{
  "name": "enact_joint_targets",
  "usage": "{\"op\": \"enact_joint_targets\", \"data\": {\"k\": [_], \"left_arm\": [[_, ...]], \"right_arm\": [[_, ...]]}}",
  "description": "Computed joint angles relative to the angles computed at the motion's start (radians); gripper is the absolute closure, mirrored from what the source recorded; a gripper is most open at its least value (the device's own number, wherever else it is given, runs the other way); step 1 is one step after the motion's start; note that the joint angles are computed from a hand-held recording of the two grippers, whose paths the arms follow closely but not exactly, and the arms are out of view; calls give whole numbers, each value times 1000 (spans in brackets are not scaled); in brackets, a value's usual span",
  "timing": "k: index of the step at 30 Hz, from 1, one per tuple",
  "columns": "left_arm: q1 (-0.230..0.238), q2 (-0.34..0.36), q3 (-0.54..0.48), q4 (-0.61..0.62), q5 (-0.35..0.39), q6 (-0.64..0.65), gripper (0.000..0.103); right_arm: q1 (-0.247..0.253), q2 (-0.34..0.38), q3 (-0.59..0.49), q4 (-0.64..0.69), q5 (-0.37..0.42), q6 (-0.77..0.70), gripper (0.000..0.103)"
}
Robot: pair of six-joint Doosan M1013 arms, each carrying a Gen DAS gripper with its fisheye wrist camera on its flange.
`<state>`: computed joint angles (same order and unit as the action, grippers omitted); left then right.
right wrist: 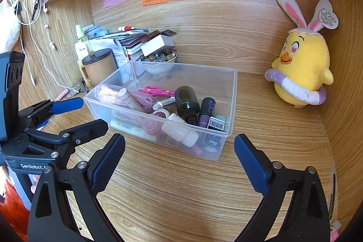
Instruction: Organize objects
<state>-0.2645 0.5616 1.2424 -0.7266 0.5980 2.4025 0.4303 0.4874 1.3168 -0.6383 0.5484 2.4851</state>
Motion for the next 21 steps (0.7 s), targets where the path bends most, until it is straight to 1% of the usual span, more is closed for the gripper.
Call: {"op": "enact_joint_targets", "data": {"k": [6, 13, 21], "left_arm": [[1, 0, 1, -9, 4, 10, 5], [2, -1, 1, -13, 2, 9, 5], [3, 0, 0, -24, 21, 24, 5]], "right_arm": [[0, -1, 1, -1, -2, 2, 6], [1, 0, 0, -4, 1, 7, 6], [5, 2, 0, -9, 0, 2, 6]]}}
